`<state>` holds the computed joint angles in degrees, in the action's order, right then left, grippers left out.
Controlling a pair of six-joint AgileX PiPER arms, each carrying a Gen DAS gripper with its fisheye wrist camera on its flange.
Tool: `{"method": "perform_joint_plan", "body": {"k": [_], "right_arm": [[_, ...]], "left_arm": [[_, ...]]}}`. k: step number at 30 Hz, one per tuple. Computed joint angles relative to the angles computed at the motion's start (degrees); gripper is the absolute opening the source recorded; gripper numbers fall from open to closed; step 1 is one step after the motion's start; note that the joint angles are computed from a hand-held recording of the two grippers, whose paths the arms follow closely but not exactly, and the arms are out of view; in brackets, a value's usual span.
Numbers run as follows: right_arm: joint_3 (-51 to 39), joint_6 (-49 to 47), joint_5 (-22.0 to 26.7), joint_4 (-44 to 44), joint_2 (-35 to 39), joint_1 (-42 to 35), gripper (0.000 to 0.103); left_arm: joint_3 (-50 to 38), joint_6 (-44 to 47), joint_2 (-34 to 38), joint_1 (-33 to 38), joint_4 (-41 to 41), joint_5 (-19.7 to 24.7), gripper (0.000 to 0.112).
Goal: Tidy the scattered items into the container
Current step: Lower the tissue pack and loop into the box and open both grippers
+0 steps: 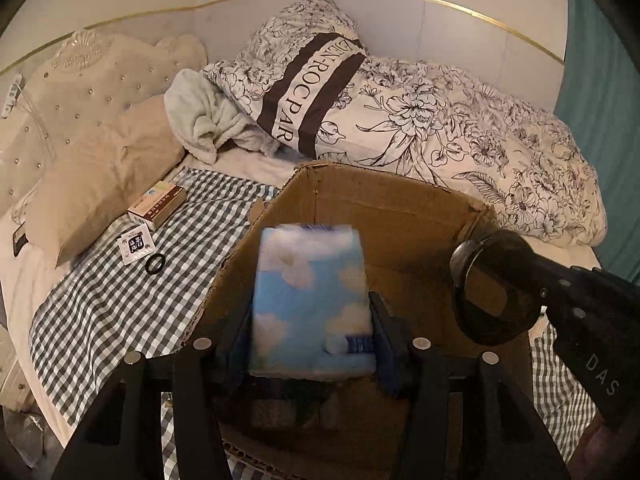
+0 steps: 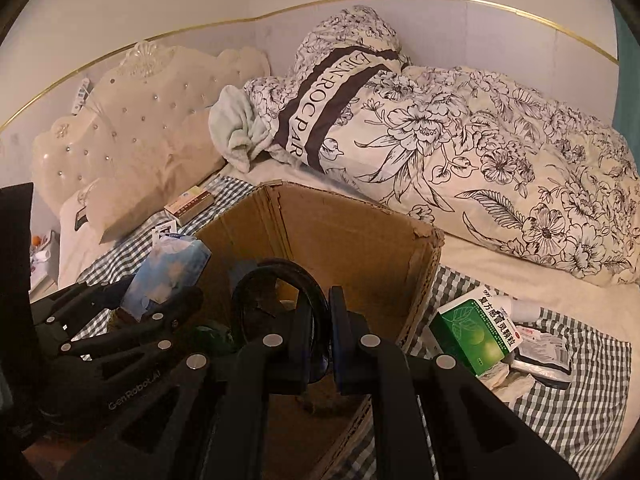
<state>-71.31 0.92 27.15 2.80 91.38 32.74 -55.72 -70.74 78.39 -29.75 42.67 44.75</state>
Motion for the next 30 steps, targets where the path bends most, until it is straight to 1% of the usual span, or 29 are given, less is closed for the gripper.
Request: {"method": "perform_joint_plan", "body": {"k": [1, 3, 6, 9, 10, 12, 13, 14, 17, 18, 20, 23, 24, 26, 28, 30], "right_arm": [[0.0, -0.3, 0.0, 0.3, 0.1, 0.0, 0.008], [0.1, -0.8, -0.1, 0.9, 0.3, -0.1, 0.008], [0.1, -1.4, -0.1, 1.5, 0.5, -0.1, 0.008], [0.0, -1.5, 0.4, 1.5, 0.8, 0.0, 0.008], [-0.1, -1.3, 0.7, 1.3, 0.9, 0.2, 0.011], [0.0, 2.2, 0.8, -2.3, 0.6, 1.0, 0.035], [0.1, 6.1, 0.8, -6.2, 0.4, 1.6, 0.054], [0.2, 7.8, 1.0, -7.8, 0.0, 1.6, 0.061], [1.3, 4.1, 0.5, -3.2, -1.8, 0.6, 0.062], [1.5, 5.2, 0.5, -4.5, -2.3, 0.9, 0.063], [2.1, 6.6, 0.3, -6.1, -3.5, 1.2, 0.07], [3.3, 8.7, 0.3, -7.6, -5.5, 1.1, 0.076], [3.7, 8.9, 0.3, -7.8, -6.1, 0.9, 0.077], [4.2, 9.3, 0.6, -8.0, -7.4, 0.2, 0.084], [4.9, 10.4, 1.1, -8.8, -8.8, -0.7, 0.088], [5.4, 10.3, 1.4, -8.3, -10.2, -1.9, 0.091]], "left_arm": [[-0.2, -0.3, 0.0, -0.3, 0.2, 0.5, 0.068], [-0.3, -1.0, -0.1, -1.0, 1.0, 1.3, 0.079], [-0.6, -2.0, -0.8, -2.1, 2.3, 3.3, 0.08], [-0.8, -2.9, -1.8, -2.8, 3.1, 5.1, 0.084], [-0.9, -2.8, -2.3, -2.8, 2.9, 5.4, 0.084], [-1.0, -2.5, -2.9, -2.7, 2.6, 6.0, 0.085], [-1.2, -2.8, -3.2, -2.8, 2.9, 6.8, 0.085], [-1.1, -2.8, -3.7, -2.8, 2.8, 7.1, 0.086], [-1.4, -2.7, -4.9, -2.6, 2.3, 7.7, 0.089], [-1.7, -2.8, -5.1, -3.0, 2.4, 8.2, 0.09], [-2.3, -3.1, -5.5, -3.8, 2.6, 9.2, 0.091], [-3.3, -3.7, -5.9, -5.7, 3.6, 11.6, 0.095], [-3.6, -3.7, -6.1, -6.2, 3.7, 11.9, 0.097], [-4.0, -4.4, -6.8, -7.3, 4.4, 12.9, 0.103], [-4.5, -5.4, -7.6, -8.7, 5.2, 13.8, 0.103], [-5.6, -5.6, -7.6, -10.1, 5.5, 15.0, 0.103]]}}
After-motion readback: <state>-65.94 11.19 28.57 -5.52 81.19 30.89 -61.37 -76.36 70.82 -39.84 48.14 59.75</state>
